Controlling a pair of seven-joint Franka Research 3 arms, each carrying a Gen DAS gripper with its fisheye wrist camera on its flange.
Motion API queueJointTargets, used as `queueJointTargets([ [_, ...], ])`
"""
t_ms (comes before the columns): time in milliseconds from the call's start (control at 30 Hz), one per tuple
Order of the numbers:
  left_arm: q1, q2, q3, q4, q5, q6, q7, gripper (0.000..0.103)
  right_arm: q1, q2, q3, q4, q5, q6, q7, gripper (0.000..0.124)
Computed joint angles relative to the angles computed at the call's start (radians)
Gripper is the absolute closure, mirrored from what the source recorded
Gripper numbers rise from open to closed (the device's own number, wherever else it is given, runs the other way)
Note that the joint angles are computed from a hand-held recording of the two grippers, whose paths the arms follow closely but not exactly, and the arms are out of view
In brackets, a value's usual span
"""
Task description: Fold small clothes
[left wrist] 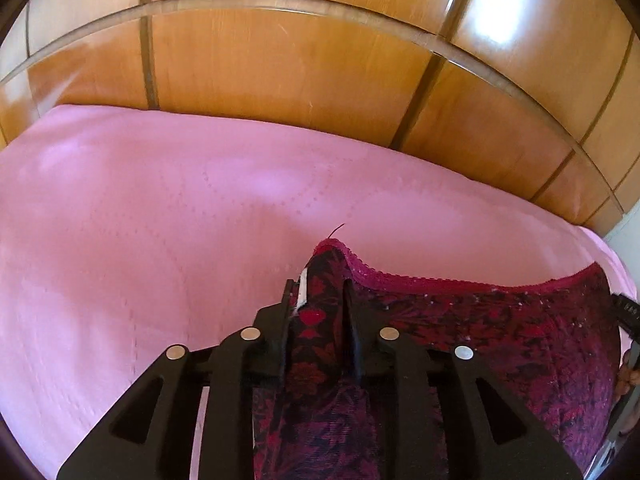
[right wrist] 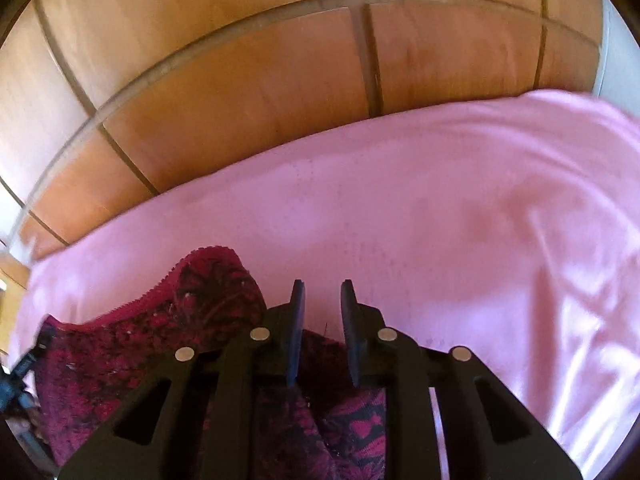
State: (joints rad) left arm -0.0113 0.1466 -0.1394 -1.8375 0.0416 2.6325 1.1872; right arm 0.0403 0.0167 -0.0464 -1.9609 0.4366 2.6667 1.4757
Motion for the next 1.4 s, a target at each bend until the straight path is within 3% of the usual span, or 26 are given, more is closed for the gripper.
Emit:
queueJointTargets([
  [33, 0.002, -0.007, 0.000, -0.004, -0.003, 0.004, 0.006, 0.074, -0.003, -0.025, -0.001, -0.018, 0.060, 0.010, -0.049, 0.100],
  [100, 0.002, -0.039, 0.008, -0.035, 0.010, 0.020, -0.023, 0.056, -0.002, -0.065, -0.009, -0.041, 0.167, 0.004, -0.135, 0.076],
  [133, 0.007, -0.067, 0.009, -0.070, -0.009, 0.053, -0.029, 0.054, 0.003, -0.101, -0.017, -0.063, 0.245, 0.003, -0.212, 0.063],
  [233, 0.013, -0.145, 0.011, -0.154, -0.083, 0.099, 0.007, 0.054, 0.026, -0.151, -0.044, -0.086, 0.373, -0.053, -0.364, 0.056],
  [300, 0.005, -0.201, 0.017, -0.215, -0.079, 0.132, 0.009, 0.054, 0.030, -0.157, -0.043, -0.086, 0.368, -0.082, -0.397, 0.055],
  [367, -0.010, -0.242, 0.022, -0.259, -0.083, 0.141, 0.024, 0.054, 0.026, -0.148, -0.017, -0.087, 0.248, -0.083, -0.359, 0.057],
  [433, -0.012, -0.278, 0.019, -0.301, -0.023, 0.139, -0.014, 0.054, 0.023, -0.131, 0.006, -0.081, 0.115, -0.086, -0.302, 0.104],
  [467, -0.012, -0.299, 0.017, -0.326, 0.007, 0.136, -0.034, 0.054, 0.018, -0.128, 0.022, -0.087, 0.016, -0.054, -0.246, 0.111],
  [567, -0.023, -0.331, 0.019, -0.375, 0.052, 0.160, -0.058, 0.054, 0.017, -0.135, 0.018, -0.090, -0.033, 0.017, -0.188, 0.114],
  [633, -0.020, -0.323, 0.009, -0.370, 0.108, 0.133, -0.080, 0.052, 0.009, -0.117, 0.015, -0.086, -0.167, 0.066, -0.055, 0.124],
  [667, -0.019, -0.305, 0.004, -0.358, 0.128, 0.109, -0.098, 0.052, -0.021, -0.085, 0.029, -0.053, -0.202, 0.023, 0.004, 0.124],
  [733, -0.031, -0.282, 0.021, -0.348, 0.085, 0.110, -0.102, 0.048, -0.015, -0.025, -0.002, 0.012, -0.099, -0.094, -0.019, 0.124],
  [833, -0.021, -0.281, 0.020, -0.344, 0.106, 0.099, -0.166, 0.040, -0.023, -0.024, -0.014, -0.009, -0.042, -0.081, -0.041, 0.120],
  [900, -0.024, -0.298, 0.022, -0.355, 0.112, 0.107, -0.168, 0.040, -0.026, -0.050, -0.018, -0.032, -0.006, -0.062, -0.053, 0.101],
  [933, -0.022, -0.309, 0.020, -0.362, 0.130, 0.109, -0.172, 0.040, -0.027, -0.088, -0.023, -0.067, 0.038, -0.042, -0.092, 0.078],
  [1000, -0.024, -0.350, 0.021, -0.402, 0.151, 0.124, -0.165, 0.040, -0.015, -0.151, -0.035, -0.121, 0.124, -0.014, -0.180, 0.072],
  [1133, -0.074, -0.425, 0.071, -0.499, 0.046, 0.170, -0.088, 0.040, 0.020, -0.308, -0.112, -0.249, 0.345, -0.116, -0.416, 0.057],
  [1233, -0.132, -0.479, 0.120, -0.568, -0.068, 0.196, 0.006, 0.040, 0.029, -0.366, -0.124, -0.313, 0.384, -0.193, -0.474, 0.058],
  [1300, -0.132, -0.497, 0.114, -0.594, -0.078, 0.198, 0.017, 0.040, 0.010, -0.399, -0.102, -0.358, 0.329, -0.201, -0.467, 0.079],
  [1367, -0.108, -0.483, 0.093, -0.580, -0.054, 0.184, -0.002, 0.040, -0.007, -0.433, -0.048, -0.408, 0.244, -0.104, -0.429, 0.102],
  [1400, -0.090, -0.473, 0.076, -0.565, -0.031, 0.178, -0.024, 0.041, -0.007, -0.448, -0.046, -0.414, 0.235, -0.088, -0.403, 0.105],
])
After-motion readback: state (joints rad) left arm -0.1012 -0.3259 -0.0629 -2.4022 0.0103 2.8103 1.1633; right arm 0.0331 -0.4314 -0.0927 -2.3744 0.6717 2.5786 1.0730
